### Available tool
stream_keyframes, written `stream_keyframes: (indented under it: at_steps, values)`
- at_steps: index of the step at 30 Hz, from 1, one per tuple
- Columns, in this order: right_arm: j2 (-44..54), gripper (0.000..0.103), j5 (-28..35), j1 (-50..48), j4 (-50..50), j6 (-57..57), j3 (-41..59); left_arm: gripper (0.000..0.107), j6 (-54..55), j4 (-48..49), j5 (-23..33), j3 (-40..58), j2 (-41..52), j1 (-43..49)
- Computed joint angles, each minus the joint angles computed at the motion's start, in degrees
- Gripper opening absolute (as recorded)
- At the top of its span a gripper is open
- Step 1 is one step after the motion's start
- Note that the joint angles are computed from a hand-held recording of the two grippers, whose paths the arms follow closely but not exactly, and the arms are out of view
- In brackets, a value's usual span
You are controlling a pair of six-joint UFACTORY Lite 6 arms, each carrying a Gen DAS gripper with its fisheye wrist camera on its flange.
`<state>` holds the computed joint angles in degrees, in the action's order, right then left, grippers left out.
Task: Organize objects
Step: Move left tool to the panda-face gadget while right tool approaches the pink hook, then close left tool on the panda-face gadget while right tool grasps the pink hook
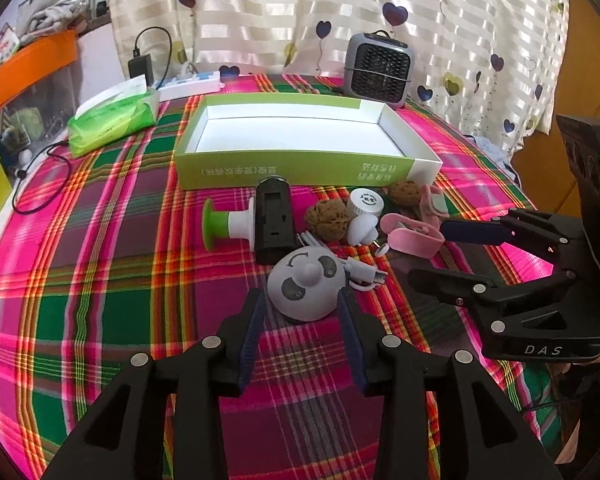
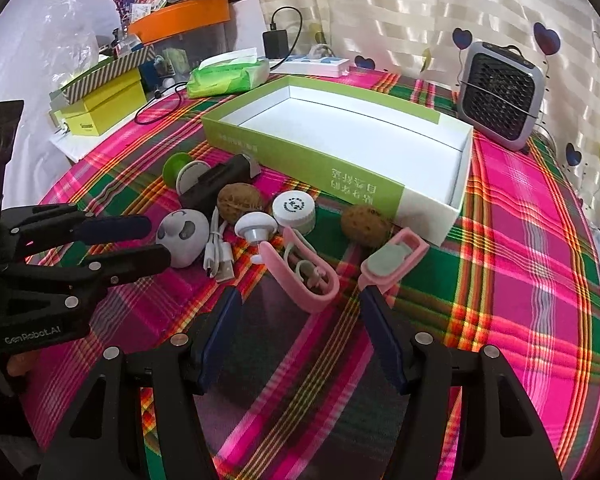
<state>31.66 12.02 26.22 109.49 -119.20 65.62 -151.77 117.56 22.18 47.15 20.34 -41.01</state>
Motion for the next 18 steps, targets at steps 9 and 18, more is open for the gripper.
stream_keyframes:
  at_steps: [9,18]
  values:
    - [2.47,0.048,1.27,-0.08,-7.38,6.58,3.12,0.037,-7.38,8.48,-2.68,1.13,1.12,3.13]
    - [3.30,0.035,1.89,0.08,-11.39,9.58,4.50,0.036,-18.42,20.10,-4.62,1.79,2.15,5.59]
